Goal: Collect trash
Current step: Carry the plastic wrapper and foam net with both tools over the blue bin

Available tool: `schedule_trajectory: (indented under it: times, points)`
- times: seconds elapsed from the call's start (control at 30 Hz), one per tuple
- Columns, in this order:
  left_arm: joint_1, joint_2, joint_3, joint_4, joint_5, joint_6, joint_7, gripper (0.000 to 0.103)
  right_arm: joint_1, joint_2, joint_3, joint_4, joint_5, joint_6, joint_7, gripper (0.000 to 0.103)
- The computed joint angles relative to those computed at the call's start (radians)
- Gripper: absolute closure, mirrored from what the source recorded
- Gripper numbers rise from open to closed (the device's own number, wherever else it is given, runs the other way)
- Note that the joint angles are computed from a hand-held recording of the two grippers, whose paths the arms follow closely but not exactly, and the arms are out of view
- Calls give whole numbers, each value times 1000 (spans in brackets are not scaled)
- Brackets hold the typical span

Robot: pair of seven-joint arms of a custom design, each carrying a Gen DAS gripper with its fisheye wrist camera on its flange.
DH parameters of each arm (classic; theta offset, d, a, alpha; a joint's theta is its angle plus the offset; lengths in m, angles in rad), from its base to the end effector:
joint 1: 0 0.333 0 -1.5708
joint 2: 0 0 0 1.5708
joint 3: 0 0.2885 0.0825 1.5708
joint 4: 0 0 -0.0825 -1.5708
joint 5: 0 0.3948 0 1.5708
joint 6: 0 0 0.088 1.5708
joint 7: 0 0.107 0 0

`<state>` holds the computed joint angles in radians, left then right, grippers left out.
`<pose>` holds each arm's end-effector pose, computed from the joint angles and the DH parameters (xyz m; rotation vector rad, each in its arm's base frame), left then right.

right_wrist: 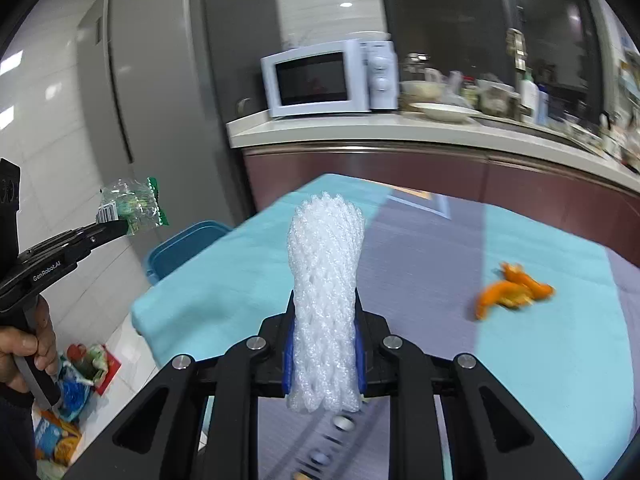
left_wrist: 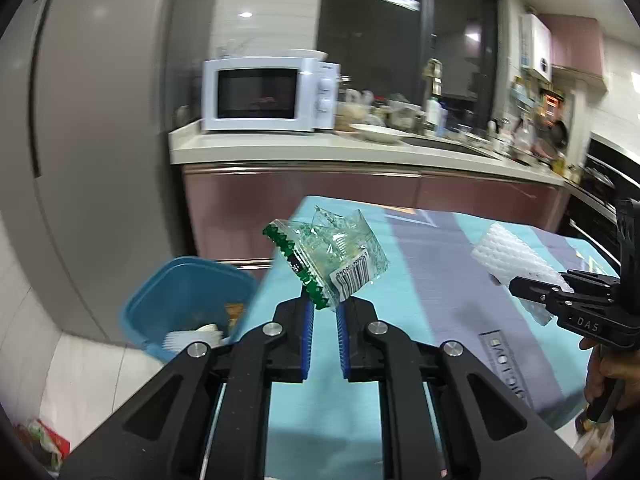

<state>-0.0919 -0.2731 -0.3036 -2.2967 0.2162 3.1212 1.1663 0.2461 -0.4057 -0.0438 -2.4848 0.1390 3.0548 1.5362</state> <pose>0.4775 -0.2326 0.5538 -1.4146 1.8074 -1.1698 0.4773 0.0852 0.5224 -1.6667 1.5091 -0.6773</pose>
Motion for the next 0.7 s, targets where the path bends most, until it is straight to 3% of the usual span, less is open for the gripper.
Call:
schedule_trajectory:
  times: [0.13, 0.3, 0.53, 0.63, 0.7]
  points:
    - [33, -50, 30, -58, -11, 1, -4, 92, 92, 85, -42, 99, 47, -28, -80, 83]
    - [108, -79, 41, -103, -10, 2, -18, 92, 165, 191, -52, 234, 165, -75, -224, 83]
    - [204, -14, 51, -66, 15, -24, -19, 92, 163, 427, 20, 539, 306, -213, -392, 83]
    - [235, 74, 40, 14, 68, -55, -45, 92, 138, 551, 63, 697, 277, -279, -369, 83]
    - [217, 147, 66, 79, 85, -78, -42, 92, 123, 635, 83, 807, 239, -325, -332, 83]
